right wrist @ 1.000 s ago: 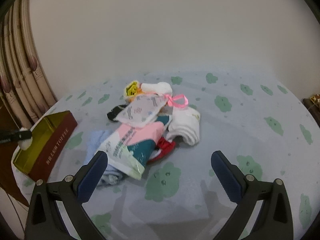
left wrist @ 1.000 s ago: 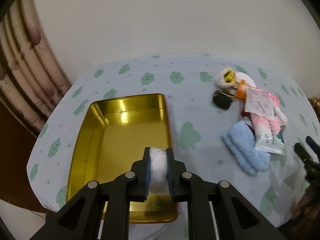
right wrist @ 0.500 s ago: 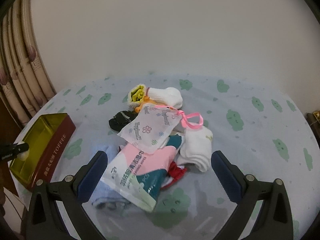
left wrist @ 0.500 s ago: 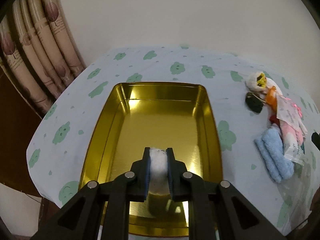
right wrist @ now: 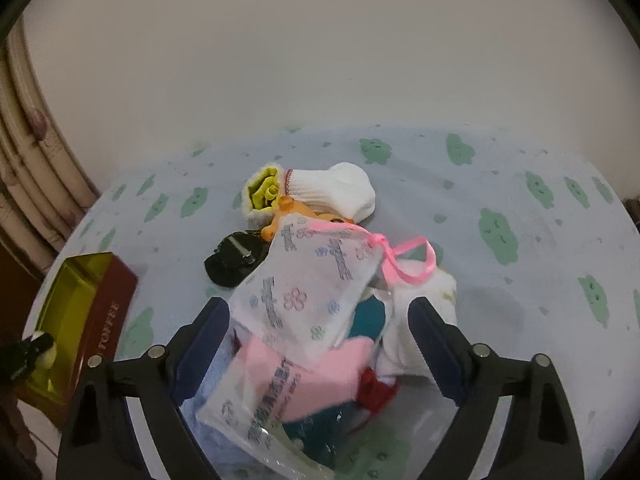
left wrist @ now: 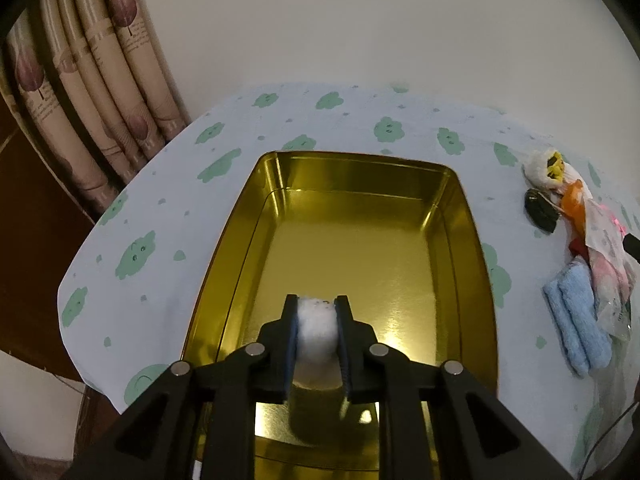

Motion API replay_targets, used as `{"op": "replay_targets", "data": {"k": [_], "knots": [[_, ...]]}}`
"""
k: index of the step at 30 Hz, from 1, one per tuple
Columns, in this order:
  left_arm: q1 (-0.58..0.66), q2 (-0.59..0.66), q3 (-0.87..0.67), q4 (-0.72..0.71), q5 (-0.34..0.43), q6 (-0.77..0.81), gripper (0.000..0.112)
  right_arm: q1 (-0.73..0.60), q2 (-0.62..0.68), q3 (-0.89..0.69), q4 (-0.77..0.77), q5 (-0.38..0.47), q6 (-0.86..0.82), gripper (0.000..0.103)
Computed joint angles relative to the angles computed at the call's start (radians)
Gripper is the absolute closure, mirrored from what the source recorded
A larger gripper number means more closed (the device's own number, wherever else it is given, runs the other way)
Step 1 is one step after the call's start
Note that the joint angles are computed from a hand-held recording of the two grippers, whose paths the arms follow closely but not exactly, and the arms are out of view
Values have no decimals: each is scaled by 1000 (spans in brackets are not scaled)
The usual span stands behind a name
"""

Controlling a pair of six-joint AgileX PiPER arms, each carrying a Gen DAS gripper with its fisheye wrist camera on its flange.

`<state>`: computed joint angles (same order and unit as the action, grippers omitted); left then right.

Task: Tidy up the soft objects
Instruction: 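Carry the cotton ball into the gold tin with left tool while right tool approaches the mesh bag, then grasp the white mesh bag with pink ribbon with the right tool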

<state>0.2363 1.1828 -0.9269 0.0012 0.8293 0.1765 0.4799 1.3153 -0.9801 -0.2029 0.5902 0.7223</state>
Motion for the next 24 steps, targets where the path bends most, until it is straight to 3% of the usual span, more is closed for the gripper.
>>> {"op": "replay_targets", "data": {"k": [6, 8, 10, 11, 13, 14, 16, 17, 20, 24], "knots": [[7, 29, -3, 35, 7, -40, 93, -43, 144, -130, 118, 73, -42, 13], [13, 25, 0, 45, -3, -54, 73, -63, 177, -155, 183, 72, -72, 13], [17, 8, 8, 49, -23, -60, 62, -38, 226, -215, 111, 124, -26, 14], [17, -1, 13, 51, -33, -62, 62, -31, 250, -245, 100, 161, -27, 16], [22, -12, 12, 35, -40, -43, 62, -48, 287, -267, 166, 173, -76, 37], [26, -16, 11, 21, -40, -25, 62, -57, 293, -266, 185, 166, -93, 58], [40, -21, 4, -14, -31, 14, 62, -64, 283, -256, 183, 145, -100, 73], [45, -19, -1, -25, -22, 22, 62, -71, 280, -257, 198, 147, -122, 86], [58, 3, -22, -50, 13, 38, 62, -113, 267, -238, 306, 140, -232, 91], [61, -19, -20, -31, 8, 21, 62, -127, 168, -194, 336, 121, -271, 92]]}}
